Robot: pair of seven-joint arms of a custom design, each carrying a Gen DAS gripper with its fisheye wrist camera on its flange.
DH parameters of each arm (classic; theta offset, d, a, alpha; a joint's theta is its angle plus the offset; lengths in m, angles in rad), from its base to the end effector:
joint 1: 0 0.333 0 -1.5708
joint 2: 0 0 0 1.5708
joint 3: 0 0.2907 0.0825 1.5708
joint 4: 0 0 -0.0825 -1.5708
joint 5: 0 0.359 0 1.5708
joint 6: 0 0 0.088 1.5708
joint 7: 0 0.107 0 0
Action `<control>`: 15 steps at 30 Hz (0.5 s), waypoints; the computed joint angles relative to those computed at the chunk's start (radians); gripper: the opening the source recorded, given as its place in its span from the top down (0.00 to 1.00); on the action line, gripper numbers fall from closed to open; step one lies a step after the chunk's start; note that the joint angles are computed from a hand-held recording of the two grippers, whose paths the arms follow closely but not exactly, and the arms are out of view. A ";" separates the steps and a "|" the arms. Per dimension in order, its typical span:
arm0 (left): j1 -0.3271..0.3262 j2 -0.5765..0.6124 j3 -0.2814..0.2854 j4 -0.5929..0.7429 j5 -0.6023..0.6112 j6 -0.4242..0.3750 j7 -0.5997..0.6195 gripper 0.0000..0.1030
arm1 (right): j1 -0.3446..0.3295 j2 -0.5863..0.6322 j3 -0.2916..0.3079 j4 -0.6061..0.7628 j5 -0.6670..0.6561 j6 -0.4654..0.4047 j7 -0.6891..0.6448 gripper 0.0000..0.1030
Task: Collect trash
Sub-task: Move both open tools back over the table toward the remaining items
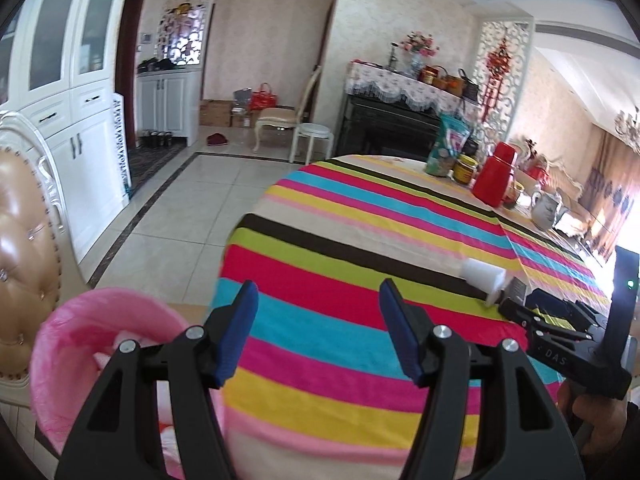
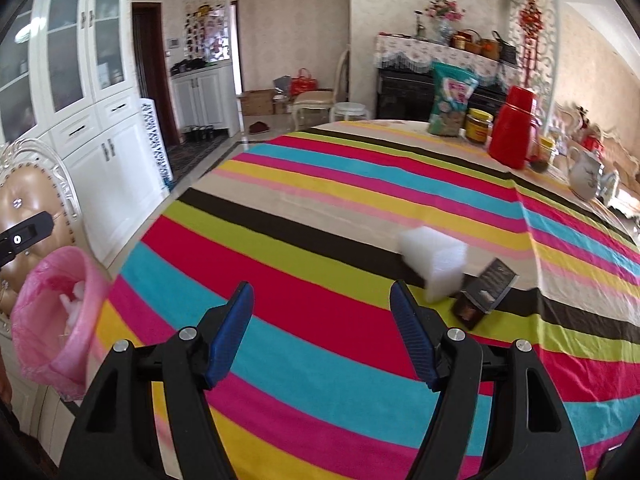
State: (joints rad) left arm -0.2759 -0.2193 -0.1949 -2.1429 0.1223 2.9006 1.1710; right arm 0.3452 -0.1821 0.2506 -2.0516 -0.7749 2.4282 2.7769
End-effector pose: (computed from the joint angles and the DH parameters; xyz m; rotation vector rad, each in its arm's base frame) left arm 0.4575 -0.2510 0.5981 -1.5563 1.8883 -1.1543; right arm 0.4345 0.3015 0.5608 -1.5933 1.8358 -0.8173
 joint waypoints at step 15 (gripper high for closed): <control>-0.035 0.241 -0.077 0.275 0.147 -0.065 -0.100 0.36 | -0.142 -0.034 -0.059 -0.118 0.046 0.020 0.025 0.35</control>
